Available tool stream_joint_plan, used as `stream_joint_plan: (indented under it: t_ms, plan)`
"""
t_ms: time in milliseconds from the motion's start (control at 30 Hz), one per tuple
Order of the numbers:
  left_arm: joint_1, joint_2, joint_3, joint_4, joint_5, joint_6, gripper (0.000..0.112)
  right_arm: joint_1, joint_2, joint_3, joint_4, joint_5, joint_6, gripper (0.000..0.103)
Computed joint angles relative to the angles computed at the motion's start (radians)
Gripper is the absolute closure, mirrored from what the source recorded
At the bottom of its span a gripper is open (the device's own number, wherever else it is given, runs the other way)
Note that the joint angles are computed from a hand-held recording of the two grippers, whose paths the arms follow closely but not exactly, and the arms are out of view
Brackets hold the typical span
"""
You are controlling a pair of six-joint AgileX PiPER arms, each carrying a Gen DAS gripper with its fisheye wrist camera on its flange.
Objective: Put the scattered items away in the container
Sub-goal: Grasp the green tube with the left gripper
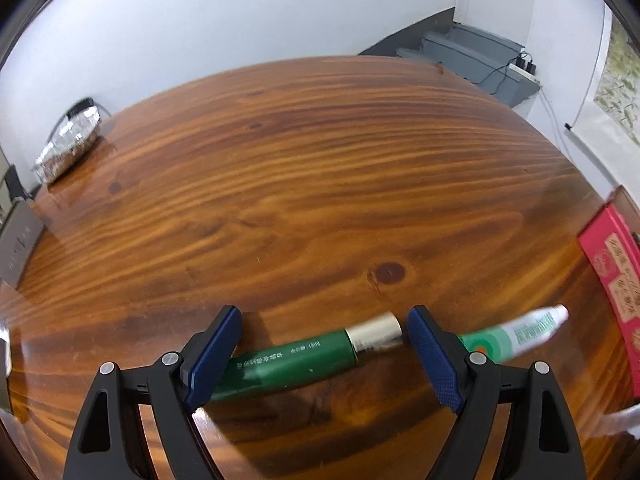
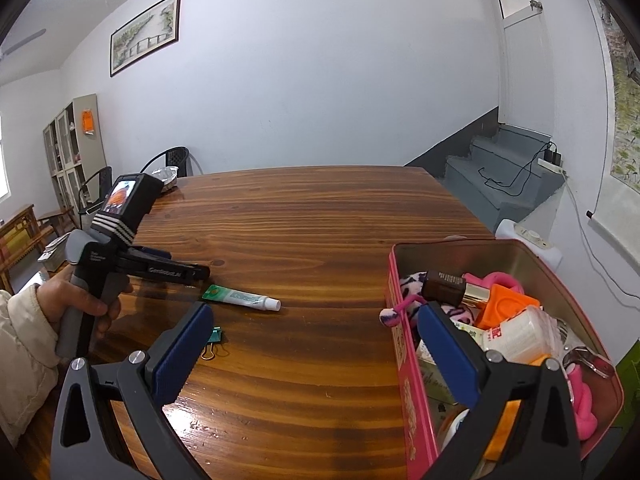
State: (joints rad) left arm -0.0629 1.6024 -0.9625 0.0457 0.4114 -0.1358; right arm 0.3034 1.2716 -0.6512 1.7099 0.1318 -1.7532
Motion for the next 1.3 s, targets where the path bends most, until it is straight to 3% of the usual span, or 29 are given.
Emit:
stream_joint_plan:
  t_ms: [433, 700, 800, 833, 867, 900, 933, 967, 1067, 1300]
  plan:
    - [0.083, -0.180, 0.191, -0.157, 0.028, 0.250, 0.026, -0.030, 0.004, -0.004, -0.126, 0.031, 0.144, 0.001]
    - [0.034, -0.115, 0.149, -0.068, -0.036, 0.101, 0.026, -0.094, 0.020, -0.016, -0.217, 0.084, 0.280, 0.001]
    - [0.012, -0.075, 0.121, 0.031, -0.056, -0.042, 0.026, -0.115, 0.021, -0.022, -0.241, 0.107, 0.315, 0.001]
    - [0.003, -0.063, 0.113, 0.085, -0.065, -0.106, 0.031, -0.117, 0.022, -0.024, -0.250, 0.111, 0.326, 0.001]
    - [-0.001, -0.056, 0.105, 0.104, -0.070, -0.134, 0.043, -0.119, 0.020, -0.024, -0.257, 0.115, 0.334, 0.001]
    - [-0.006, -0.053, 0.098, 0.124, -0.068, -0.162, 0.061, -0.117, 0.019, -0.023, -0.259, 0.115, 0.335, 0.001]
    - [-0.010, -0.051, 0.088, 0.140, -0.061, -0.183, 0.070, -0.114, 0.018, -0.023, -0.262, 0.113, 0.335, 0.001]
    - [-0.020, -0.050, 0.080, 0.171, -0.050, -0.221, 0.089, -0.106, 0.016, -0.023, -0.264, 0.105, 0.334, 0.001]
    - [-0.039, -0.062, 0.091, 0.261, -0.052, -0.332, 0.092, -0.084, 0.011, -0.019, -0.262, 0.081, 0.318, 0.001]
    - [0.037, -0.154, 0.169, 0.046, -0.109, -0.179, 0.092, -0.048, 0.021, -0.017, -0.261, 0.082, 0.285, 0.001]
